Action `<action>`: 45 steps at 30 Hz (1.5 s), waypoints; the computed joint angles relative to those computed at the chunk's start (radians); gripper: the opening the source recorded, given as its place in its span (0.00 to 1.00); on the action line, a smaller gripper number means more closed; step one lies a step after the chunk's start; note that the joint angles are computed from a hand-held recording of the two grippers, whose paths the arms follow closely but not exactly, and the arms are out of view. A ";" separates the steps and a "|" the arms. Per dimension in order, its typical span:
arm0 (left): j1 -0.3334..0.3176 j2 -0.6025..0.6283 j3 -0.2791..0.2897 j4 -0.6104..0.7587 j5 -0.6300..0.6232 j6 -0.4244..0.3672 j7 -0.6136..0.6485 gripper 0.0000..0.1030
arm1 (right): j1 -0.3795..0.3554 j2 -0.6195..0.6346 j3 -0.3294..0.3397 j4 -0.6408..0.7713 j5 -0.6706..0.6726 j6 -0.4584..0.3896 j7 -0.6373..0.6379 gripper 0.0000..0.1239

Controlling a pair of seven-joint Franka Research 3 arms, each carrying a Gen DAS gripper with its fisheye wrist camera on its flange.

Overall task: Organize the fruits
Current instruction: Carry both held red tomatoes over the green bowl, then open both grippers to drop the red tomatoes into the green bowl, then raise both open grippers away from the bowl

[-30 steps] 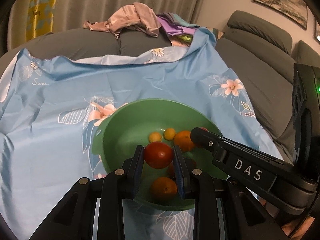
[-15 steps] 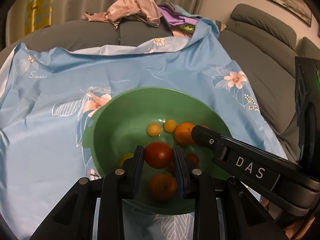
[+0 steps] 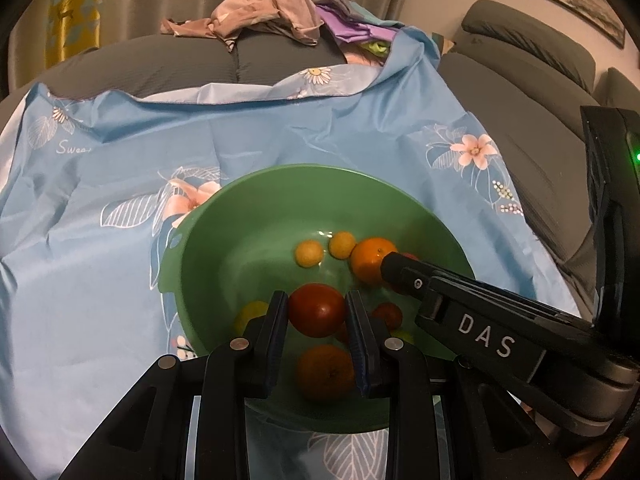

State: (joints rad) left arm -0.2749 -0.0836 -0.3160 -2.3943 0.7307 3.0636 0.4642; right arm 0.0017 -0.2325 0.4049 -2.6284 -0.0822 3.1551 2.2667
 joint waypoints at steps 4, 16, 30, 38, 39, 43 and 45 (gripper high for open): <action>0.000 0.001 0.000 0.002 0.001 -0.001 -0.004 0.28 | -0.009 0.002 0.006 0.003 -0.011 -0.009 0.009 0.24; 0.002 0.003 0.007 -0.002 -0.021 0.003 -0.011 0.28 | -0.014 0.008 -0.005 0.010 -0.058 -0.013 0.054 0.27; 0.116 -0.148 -0.091 -0.029 0.264 -0.049 -0.268 0.84 | -0.128 -0.112 0.127 -0.075 0.074 0.129 0.018 0.62; 0.091 -0.155 -0.061 -0.051 0.168 -0.049 -0.211 0.85 | -0.205 -0.147 0.222 -0.072 0.158 0.080 -0.030 0.63; 0.084 -0.153 -0.054 -0.054 0.150 -0.047 -0.192 0.85 | -0.205 -0.146 0.222 -0.072 0.160 0.076 -0.032 0.63; 0.092 -0.154 -0.058 -0.064 0.122 -0.027 -0.177 0.85 | -0.220 -0.151 0.236 -0.068 0.153 0.063 -0.030 0.63; 0.101 -0.156 -0.065 -0.069 0.118 -0.018 -0.180 0.85 | -0.223 -0.151 0.237 -0.066 0.147 0.059 -0.027 0.63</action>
